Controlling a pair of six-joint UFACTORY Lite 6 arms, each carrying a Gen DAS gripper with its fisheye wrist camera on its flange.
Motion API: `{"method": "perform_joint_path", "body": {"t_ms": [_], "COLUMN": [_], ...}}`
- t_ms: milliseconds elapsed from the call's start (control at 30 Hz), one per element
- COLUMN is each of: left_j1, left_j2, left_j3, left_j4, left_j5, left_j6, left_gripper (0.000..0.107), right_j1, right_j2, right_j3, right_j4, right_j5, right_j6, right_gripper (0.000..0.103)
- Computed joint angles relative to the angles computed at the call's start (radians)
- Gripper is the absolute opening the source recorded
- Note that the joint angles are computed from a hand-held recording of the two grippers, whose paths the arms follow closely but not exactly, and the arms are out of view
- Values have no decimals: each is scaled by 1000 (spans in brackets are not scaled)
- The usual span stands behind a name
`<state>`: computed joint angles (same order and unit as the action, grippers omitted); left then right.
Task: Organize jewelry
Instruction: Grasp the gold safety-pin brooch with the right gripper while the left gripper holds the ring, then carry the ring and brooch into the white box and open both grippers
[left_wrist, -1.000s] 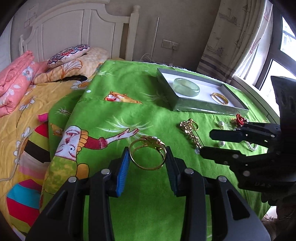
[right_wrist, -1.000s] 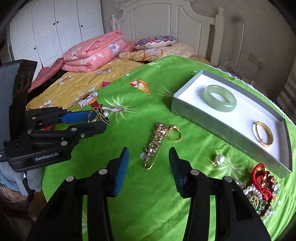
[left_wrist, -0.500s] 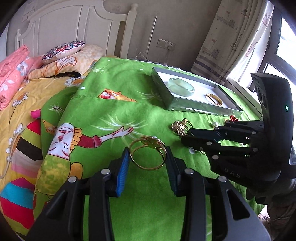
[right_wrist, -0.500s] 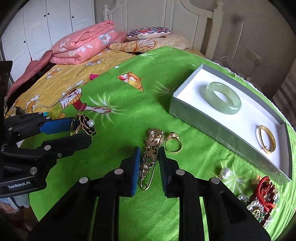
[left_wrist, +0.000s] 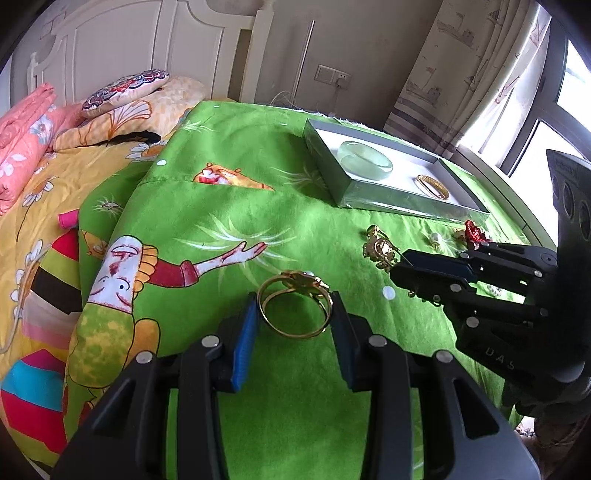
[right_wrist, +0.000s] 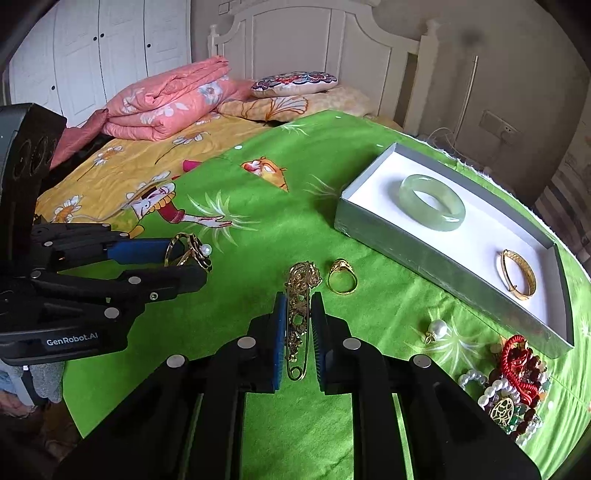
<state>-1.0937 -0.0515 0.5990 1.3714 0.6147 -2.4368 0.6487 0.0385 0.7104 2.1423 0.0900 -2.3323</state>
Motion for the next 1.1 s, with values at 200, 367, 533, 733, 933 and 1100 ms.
{"method": "perform_joint_path", "body": {"t_ms": [200,367,533,733,933,1100], "left_j1": [-12,-21,-24,-39,-67,-62], "left_j2": [-1,-1,-1,5,11,23], "left_j3": [-2,1,5,9,28,67], "left_j4": [2,-8,-20,-29,-53,-54], "left_j5": [24,35,40,66,110,98], "left_j6": [-14,-6,1,-3,23,56], "left_gripper": [37,37,37,37,37,37], "right_j1": [-11,-47,-82,-137,-251,-357], "right_j2": [-71,-119,-144,-192,-224,-227], "right_j3": [-48,-77,-98,-134,-155,-154], "right_j4": [86,-32,-91,-138,-267,-341], "right_j5": [23,52,78,115,176,242], "right_j6": [-78,41,94,132,234,283], "right_gripper": [15,15,15,15,15,15]}}
